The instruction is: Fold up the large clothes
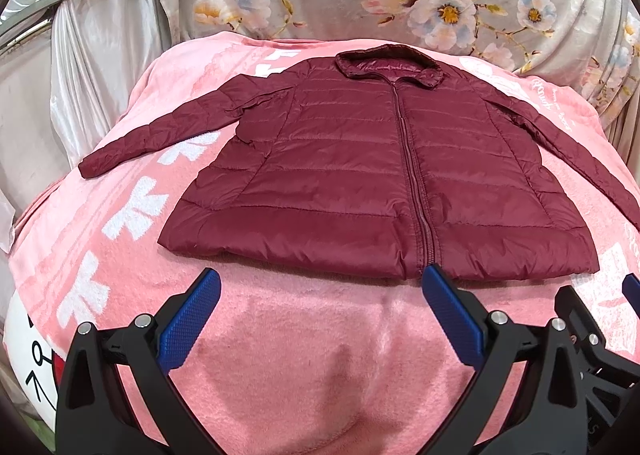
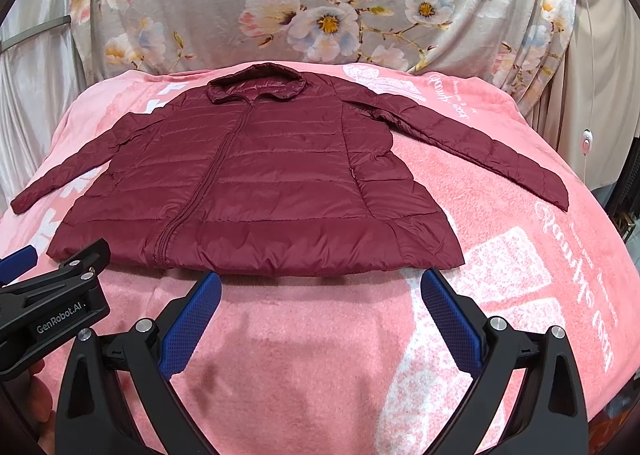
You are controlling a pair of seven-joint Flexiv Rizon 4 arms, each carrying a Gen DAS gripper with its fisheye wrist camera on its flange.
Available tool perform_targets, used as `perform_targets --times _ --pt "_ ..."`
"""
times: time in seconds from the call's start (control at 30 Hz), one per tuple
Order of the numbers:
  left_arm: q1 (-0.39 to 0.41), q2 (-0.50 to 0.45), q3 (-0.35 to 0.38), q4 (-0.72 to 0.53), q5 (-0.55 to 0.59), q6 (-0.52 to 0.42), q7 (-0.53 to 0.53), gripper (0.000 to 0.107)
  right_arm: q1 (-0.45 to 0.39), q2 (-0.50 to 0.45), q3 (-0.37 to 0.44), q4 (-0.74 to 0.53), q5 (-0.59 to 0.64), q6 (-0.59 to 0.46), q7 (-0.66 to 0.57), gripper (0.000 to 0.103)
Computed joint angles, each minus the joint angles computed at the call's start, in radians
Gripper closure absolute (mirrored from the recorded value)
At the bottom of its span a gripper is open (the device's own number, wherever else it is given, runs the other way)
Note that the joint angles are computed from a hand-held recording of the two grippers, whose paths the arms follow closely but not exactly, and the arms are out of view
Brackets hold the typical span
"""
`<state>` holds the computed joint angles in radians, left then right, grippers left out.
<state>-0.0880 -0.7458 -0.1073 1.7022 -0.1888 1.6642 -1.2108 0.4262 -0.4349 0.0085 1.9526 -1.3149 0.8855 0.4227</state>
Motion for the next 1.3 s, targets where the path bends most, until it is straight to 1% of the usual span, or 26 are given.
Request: perform_targets --times 0.87,1.03,1.13,1.23,1.3 --pt "0.007 -0.013 -0.005 -0.007 0.002 0.000 0.002 0.008 0.003 -0.014 -0.007 -0.007 0.018 0.018 -0.005 0.005" --pt "-0.003 -0.022 0.008 -0.019 -0.001 -0.003 -0.001 0.008 0.000 -0.015 -0.008 -0.008 0.029 0.017 -0.013 0.005" --pt "-0.028 -0.041 0.044 -0.051 -0.009 -0.011 -0.015 0.008 -0.027 -0.003 -0.020 0.013 0.007 0.057 0.017 0.005" --pt "-0.057 -0.065 0.089 -0.102 -0.018 -0.035 -0.031 0.008 -0.095 0.019 -0.042 0.051 -0.048 0.154 0.098 0.005" --pt "-0.084 -0.089 0.134 -0.152 -0.026 -0.062 -0.051 0.008 -0.160 0.037 -0.066 0.084 -0.100 0.226 0.183 0.005"
